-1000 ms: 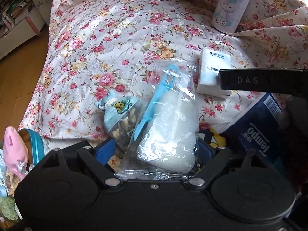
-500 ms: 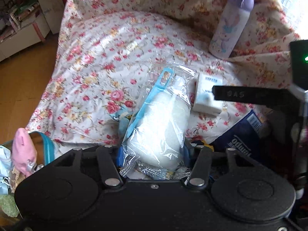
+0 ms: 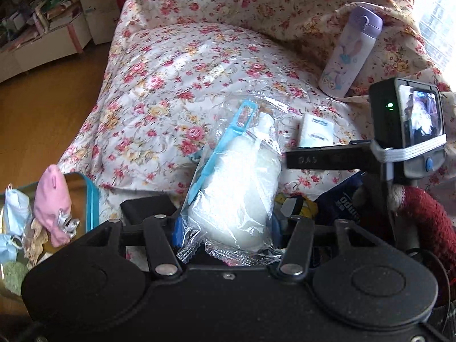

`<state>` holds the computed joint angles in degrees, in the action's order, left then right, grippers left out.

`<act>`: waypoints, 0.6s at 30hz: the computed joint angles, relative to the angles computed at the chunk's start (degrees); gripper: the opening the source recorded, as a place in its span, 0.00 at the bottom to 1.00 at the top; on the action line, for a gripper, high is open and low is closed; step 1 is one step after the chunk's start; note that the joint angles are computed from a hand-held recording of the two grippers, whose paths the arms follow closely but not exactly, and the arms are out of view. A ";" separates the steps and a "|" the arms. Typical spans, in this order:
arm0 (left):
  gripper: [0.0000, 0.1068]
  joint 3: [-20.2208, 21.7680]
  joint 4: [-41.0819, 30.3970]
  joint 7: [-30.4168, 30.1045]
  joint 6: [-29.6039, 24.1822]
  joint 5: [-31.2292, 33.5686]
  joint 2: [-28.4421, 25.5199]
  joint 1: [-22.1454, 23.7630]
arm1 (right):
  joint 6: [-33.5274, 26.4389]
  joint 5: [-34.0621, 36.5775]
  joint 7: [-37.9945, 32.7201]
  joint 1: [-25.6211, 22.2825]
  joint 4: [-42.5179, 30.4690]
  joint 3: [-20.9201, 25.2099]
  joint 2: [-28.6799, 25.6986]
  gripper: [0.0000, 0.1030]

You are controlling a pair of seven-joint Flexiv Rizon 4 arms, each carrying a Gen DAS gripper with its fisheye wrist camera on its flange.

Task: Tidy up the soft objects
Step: 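Grasp the clear bag of white cotton with the left gripper while the right gripper grasps a white tissue pack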

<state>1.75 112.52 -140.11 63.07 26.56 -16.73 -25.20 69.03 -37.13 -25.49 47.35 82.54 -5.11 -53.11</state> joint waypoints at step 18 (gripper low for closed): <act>0.48 -0.39 3.82 -5.67 -2.19 2.91 4.66 1.76 | 13.42 2.36 4.58 1.82 5.01 -5.56 1.64 0.52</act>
<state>1.36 116.34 -145.77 60.89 29.47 -12.07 -23.44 82.44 -34.77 -20.91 49.17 87.55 -10.67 -51.46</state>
